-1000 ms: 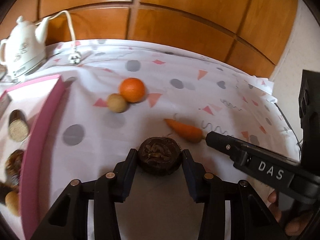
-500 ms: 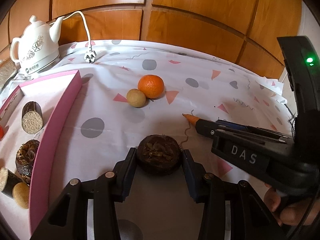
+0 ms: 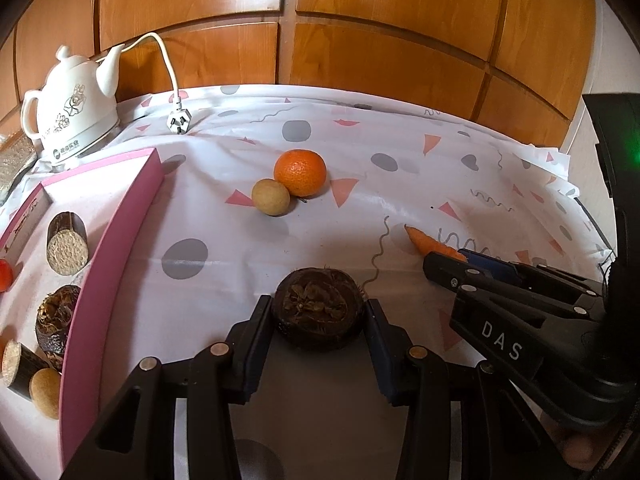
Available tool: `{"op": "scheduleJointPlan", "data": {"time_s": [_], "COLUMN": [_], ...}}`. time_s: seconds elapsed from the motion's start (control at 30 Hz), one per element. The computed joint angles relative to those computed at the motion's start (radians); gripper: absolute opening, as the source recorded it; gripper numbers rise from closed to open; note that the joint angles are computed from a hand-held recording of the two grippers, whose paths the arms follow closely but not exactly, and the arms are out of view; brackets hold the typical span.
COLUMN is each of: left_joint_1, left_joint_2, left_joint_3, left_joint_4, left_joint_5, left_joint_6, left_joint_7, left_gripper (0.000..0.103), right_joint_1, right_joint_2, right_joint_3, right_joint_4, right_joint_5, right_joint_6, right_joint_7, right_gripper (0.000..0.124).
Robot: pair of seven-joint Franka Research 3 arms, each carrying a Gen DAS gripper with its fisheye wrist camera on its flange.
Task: Organize fruits
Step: 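Carry the dark fruit into the tray with the left tool while the right tool carries the carrot there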
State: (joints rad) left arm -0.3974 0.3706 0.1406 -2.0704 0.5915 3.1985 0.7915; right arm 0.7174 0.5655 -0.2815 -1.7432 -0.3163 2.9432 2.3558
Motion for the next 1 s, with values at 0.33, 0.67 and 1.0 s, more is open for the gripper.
{"op": "scheduleJointPlan", "data": {"time_s": [0.33,0.67,1.0], "left_joint_1": [-0.009,-0.014,0.056], "left_joint_2": [0.0,0.0,-0.042], "left_joint_3": [0.009,0.013,-0.065], "left_joint_4": [0.001,0.003,-0.036], "left_joint_5": [0.002,0.011,0.004], "left_joint_6": [0.0,-0.004,-0.027], "left_joint_7": [-0.002,-0.007,0.024], "left_gripper": [0.045,0.045,0.044], "right_joint_1": [0.009,0.02,0.009], "right_joint_2": [0.002,0.0,-0.001], "right_joint_3": [-0.011,-0.023,-0.012], "right_joint_4": [-0.004,-0.012,-0.017], "right_joint_5": [0.008,0.008,0.03], "right_joint_6": [0.015,0.021,0.034], "right_joint_7": [0.0,0.005,-0.015], "right_gripper": [0.025,0.025,0.025]}}
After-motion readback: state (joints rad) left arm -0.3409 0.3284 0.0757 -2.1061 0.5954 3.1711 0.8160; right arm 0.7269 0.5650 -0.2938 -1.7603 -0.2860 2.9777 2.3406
